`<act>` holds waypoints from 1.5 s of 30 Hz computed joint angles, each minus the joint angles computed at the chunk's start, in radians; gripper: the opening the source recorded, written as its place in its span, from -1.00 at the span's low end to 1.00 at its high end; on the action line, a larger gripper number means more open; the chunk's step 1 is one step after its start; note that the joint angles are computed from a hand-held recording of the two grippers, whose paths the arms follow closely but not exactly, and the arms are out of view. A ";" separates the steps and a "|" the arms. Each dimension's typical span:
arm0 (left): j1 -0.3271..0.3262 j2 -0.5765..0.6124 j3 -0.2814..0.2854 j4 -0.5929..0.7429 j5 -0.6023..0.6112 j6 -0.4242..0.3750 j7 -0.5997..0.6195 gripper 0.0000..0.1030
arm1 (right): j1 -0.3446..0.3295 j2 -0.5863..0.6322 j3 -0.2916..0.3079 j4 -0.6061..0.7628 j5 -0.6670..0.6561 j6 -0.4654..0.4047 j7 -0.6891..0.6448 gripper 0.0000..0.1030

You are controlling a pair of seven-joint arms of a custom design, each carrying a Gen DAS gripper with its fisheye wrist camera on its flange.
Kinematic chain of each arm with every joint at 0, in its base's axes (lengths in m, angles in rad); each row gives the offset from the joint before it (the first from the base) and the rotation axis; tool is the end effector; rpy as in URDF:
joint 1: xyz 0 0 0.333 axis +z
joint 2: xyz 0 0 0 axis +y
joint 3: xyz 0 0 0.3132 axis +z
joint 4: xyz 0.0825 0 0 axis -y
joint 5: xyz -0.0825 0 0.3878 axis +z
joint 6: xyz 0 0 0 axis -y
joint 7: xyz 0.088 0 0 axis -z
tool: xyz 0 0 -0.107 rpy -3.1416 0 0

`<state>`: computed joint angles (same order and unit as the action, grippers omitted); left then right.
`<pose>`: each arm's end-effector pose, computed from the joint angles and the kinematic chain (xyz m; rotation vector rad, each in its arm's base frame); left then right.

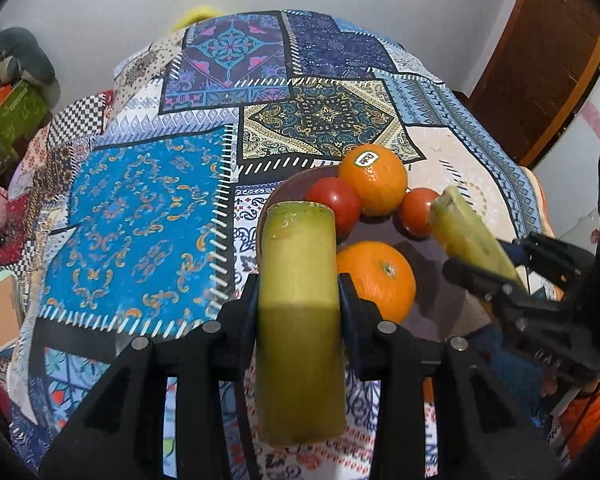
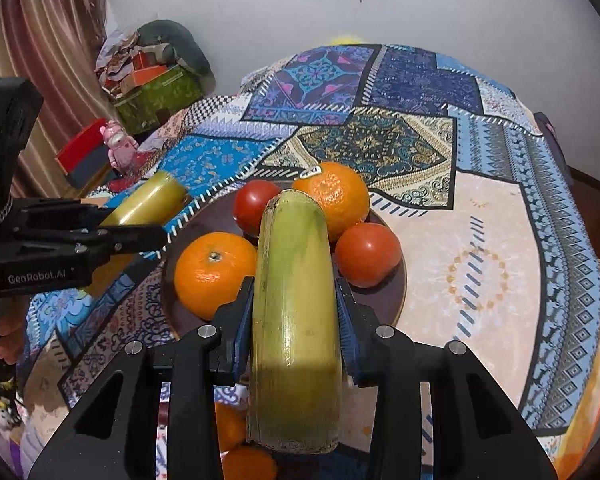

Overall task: Organize fruits
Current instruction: 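Lower both bananas onto the purple plate and open both tools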

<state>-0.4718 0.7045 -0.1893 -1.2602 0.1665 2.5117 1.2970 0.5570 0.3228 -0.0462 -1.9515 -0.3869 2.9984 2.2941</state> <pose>0.6453 -0.4481 0.4064 -1.5538 2.3814 -0.7630 0.5613 0.3484 0.3898 -1.8604 1.5873 -0.4091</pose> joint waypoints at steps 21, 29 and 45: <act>-0.016 0.121 0.021 0.157 -0.009 -0.017 -0.025 -0.30 | -0.046 0.058 0.056 0.054 0.166 -0.009 -0.178 -0.32; -0.041 0.019 0.053 0.031 0.070 0.048 -0.059 -0.30 | 0.002 0.003 0.000 0.012 0.117 0.024 -0.123 -0.32; 0.012 -0.279 -0.010 -0.421 0.078 0.212 -0.115 -0.15 | 0.071 -0.191 -0.068 -0.197 -0.302 0.023 0.307 -0.32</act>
<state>-0.4598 0.4250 -0.1989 -1.6811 0.2446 2.7239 1.1822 0.6283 0.1320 -0.1140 -2.1484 -0.6888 3.0212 2.6009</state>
